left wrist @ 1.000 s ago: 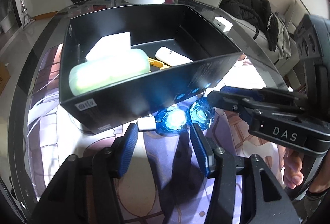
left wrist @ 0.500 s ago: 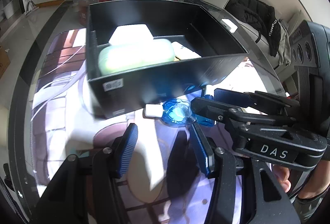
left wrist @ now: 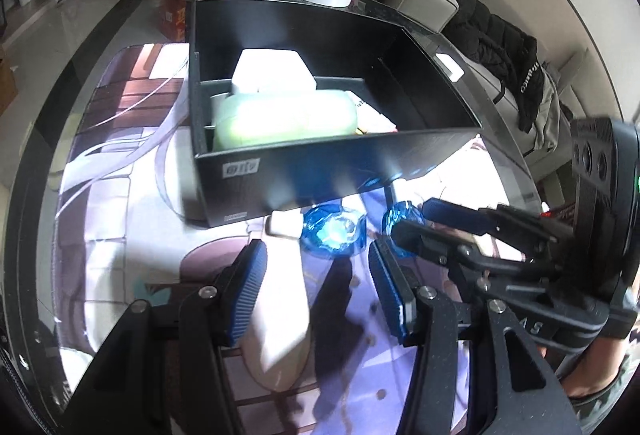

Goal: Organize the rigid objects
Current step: 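Move both tools down toward the two blue bottles beside the box, then close right tool on one blue bottle while left tool grasps the other blue bottle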

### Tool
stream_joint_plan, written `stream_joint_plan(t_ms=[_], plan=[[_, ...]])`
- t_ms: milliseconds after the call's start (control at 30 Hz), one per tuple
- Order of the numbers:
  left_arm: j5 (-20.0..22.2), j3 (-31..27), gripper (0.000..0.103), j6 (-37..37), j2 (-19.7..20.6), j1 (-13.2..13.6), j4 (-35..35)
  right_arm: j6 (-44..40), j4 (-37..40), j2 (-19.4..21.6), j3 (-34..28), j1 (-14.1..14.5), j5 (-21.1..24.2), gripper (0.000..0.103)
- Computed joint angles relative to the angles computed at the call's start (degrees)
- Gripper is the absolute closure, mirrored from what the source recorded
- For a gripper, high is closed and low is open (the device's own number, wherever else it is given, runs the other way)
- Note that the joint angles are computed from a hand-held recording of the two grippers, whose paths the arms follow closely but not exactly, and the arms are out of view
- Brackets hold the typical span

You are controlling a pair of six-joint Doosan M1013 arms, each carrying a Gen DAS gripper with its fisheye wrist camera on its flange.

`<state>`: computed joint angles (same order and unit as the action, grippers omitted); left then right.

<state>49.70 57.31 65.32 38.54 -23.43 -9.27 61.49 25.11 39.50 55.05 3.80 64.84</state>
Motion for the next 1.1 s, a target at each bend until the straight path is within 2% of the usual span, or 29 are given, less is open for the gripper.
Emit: stream_joint_plan(t_ms=[200, 533, 600, 633, 967, 1100], plan=[[1.5, -3.0, 0.048, -2.9, 1.8, -0.3, -0.6, -1.0, 0.1, -0.2, 0.3, -1.0, 0.3, 0.057], [4.5, -6.8, 0.045, -9.3, 3.7, -1.6, 5.8, -2.5, 0.2, -0.4, 0.6, -1.4, 0.5, 0.058], [4.6, -6.5, 0.045, -9.3, 3.6, -1.8, 7.0, -3.6, 0.4, -0.7, 1.2, -1.2, 0.7, 0.070], [4.8, -6.5, 0.045, -9.2, 3.6, -1.9, 7.6, -3.9, 0.2, -0.9, 1.5, -1.1, 0.6, 0.072], [2.8, -2.1, 0.044, -9.0, 1.2, -0.4, 7.8, -5.8, -0.4, -1.3, 2.3, 0.0, 0.0, 0.072], [2.0, -0.7, 0.044, -9.5, 0.5, 0.1, 7.0, -9.1, -0.4, -1.6, 2.9, 0.7, 0.2, 0.072]])
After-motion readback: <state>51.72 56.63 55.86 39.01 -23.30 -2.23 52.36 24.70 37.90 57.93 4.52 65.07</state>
